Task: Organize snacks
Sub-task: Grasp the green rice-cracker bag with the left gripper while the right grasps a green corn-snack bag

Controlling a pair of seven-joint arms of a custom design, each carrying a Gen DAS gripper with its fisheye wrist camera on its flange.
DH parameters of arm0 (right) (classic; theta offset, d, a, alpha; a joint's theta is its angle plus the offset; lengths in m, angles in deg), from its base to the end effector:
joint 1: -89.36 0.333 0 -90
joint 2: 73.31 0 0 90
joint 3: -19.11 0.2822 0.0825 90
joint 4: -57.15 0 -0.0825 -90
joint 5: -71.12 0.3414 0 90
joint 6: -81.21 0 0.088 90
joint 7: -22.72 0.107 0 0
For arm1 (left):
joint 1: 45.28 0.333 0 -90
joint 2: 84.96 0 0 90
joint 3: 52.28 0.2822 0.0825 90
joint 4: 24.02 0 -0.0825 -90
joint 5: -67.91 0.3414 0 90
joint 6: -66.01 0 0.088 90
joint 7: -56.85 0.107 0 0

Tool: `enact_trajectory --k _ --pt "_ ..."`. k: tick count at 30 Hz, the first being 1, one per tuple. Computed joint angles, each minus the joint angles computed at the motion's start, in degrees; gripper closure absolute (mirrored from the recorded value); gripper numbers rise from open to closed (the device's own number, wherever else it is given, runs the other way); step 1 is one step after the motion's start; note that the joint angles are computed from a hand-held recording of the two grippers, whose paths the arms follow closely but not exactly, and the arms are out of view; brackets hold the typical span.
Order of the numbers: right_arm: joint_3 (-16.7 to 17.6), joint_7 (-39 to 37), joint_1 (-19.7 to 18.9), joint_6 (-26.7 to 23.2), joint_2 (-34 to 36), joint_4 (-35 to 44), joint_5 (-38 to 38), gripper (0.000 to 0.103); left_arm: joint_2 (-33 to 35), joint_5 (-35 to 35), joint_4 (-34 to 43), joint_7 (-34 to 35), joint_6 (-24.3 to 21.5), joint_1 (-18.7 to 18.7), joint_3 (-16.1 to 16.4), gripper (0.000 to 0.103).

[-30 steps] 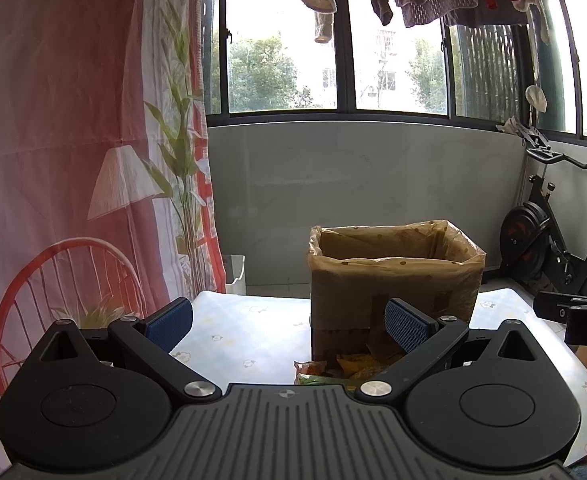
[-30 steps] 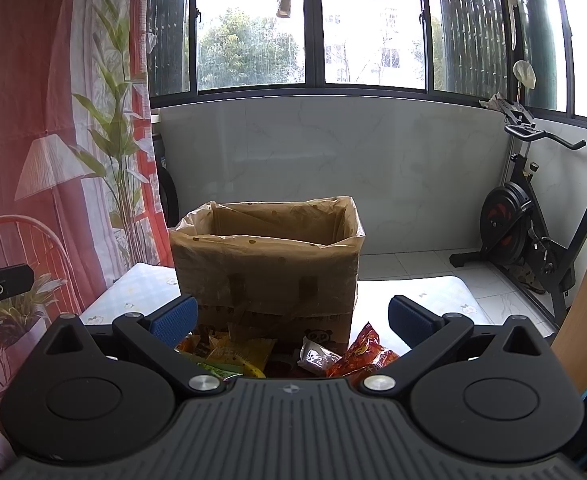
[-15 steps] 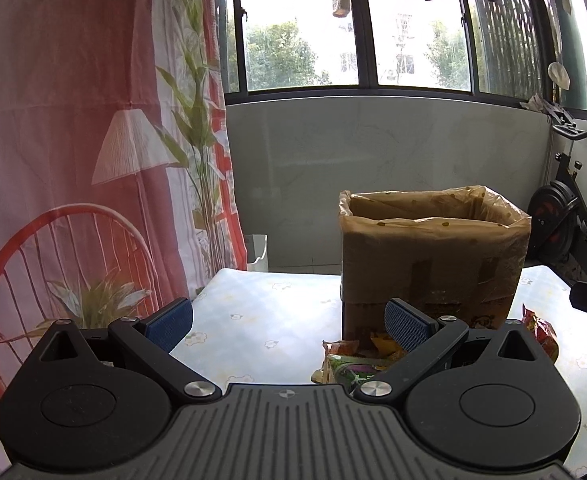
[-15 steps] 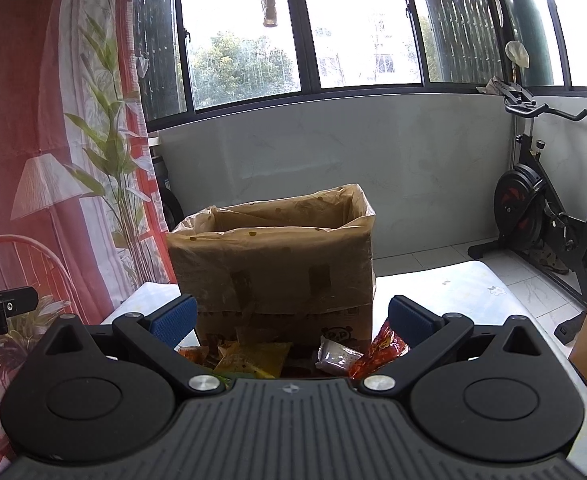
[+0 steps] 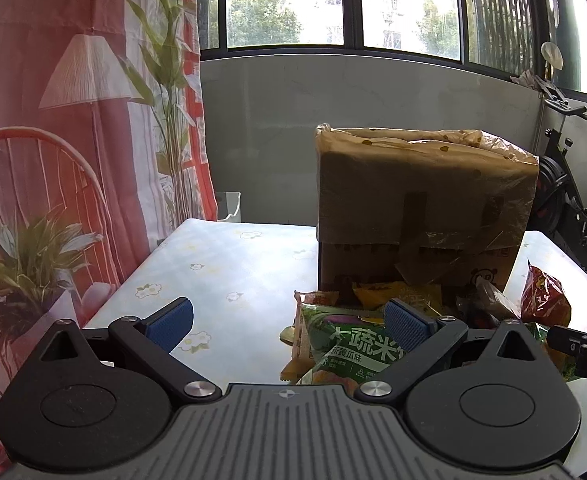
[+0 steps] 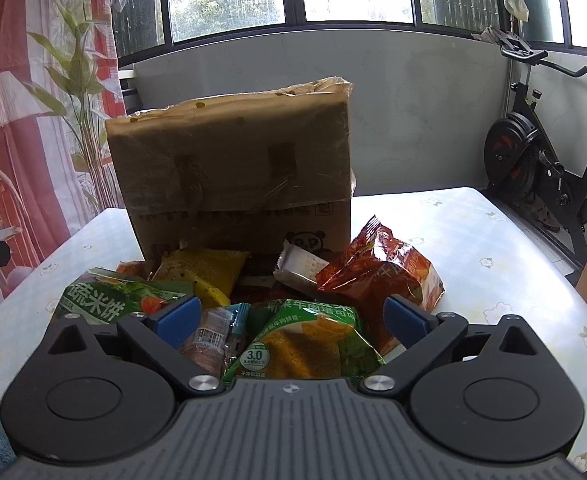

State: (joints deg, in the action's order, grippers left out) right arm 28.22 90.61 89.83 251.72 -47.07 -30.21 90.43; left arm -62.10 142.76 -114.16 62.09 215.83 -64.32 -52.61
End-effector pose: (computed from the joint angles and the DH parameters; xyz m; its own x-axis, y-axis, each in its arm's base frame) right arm 0.6774 0.0679 0.5017 0.2234 -0.9732 -0.0540 -0.5257 -0.0737 -0.8475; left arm 0.6160 -0.2387 0.4555 0.2021 -0.9770 -0.0677 -0.4635 -0.0345 -0.8854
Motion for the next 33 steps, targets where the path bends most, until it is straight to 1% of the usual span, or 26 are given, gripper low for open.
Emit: enact_trajectory --k 2,4,7,10,12,13,16,19,20,24,28,29,33 --pt "-0.11 -0.60 0.05 0.30 1.58 1.29 -0.62 0.009 1.62 -0.37 1.34 0.58 1.05 0.35 0.09 0.001" --pt "0.00 -1.55 0.05 0.76 3.52 3.15 -1.50 0.010 2.78 -0.92 2.29 1.33 1.25 0.04 0.38 0.001" --pt "-1.78 0.36 1.43 0.53 6.83 7.34 -3.51 0.012 4.29 -0.97 3.37 1.49 3.26 -0.14 1.22 0.001" --pt "-3.06 3.66 2.02 -2.86 11.38 14.27 -4.93 0.015 5.40 -1.60 3.95 1.59 6.08 -0.03 1.86 0.001" --pt "-4.04 5.66 2.43 -5.34 12.94 16.65 -5.91 0.019 6.12 -1.81 4.37 1.39 7.19 -0.32 2.57 0.001" --pt "-4.17 6.28 2.34 -6.81 13.30 17.17 -6.21 0.020 6.52 -2.13 4.63 1.71 7.40 -0.45 2.80 0.001" --pt "-0.65 3.46 -0.40 -5.81 12.23 14.25 -3.79 0.020 8.11 -4.68 5.65 3.96 9.31 -0.12 2.95 0.001" --pt "2.53 0.05 -2.94 -3.76 10.60 10.58 -0.58 0.020 9.72 -4.53 6.25 2.44 14.93 -0.36 4.82 0.001" --pt "3.26 -0.72 -3.57 -3.99 10.31 10.11 0.42 0.020 10.28 -4.65 6.63 2.68 15.61 -0.72 5.35 0.001" --pt "4.36 -3.05 -4.61 -5.16 10.39 10.39 3.41 0.021 12.60 -10.40 8.41 10.34 13.33 -1.21 4.99 0.001" --pt "4.50 -5.35 -4.75 -5.92 10.02 10.16 5.53 0.022 13.75 -15.33 8.51 14.01 14.53 -1.52 5.79 0.001" --pt "4.25 -5.54 -4.50 -5.94 10.03 10.24 5.79 0.022 14.08 -16.96 8.82 15.70 13.89 -1.58 5.64 0.001" --pt "3.88 -6.39 -4.31 -6.48 10.00 10.42 6.98 0.022 15.41 -23.47 9.43 21.75 13.74 -1.19 4.81 0.001"
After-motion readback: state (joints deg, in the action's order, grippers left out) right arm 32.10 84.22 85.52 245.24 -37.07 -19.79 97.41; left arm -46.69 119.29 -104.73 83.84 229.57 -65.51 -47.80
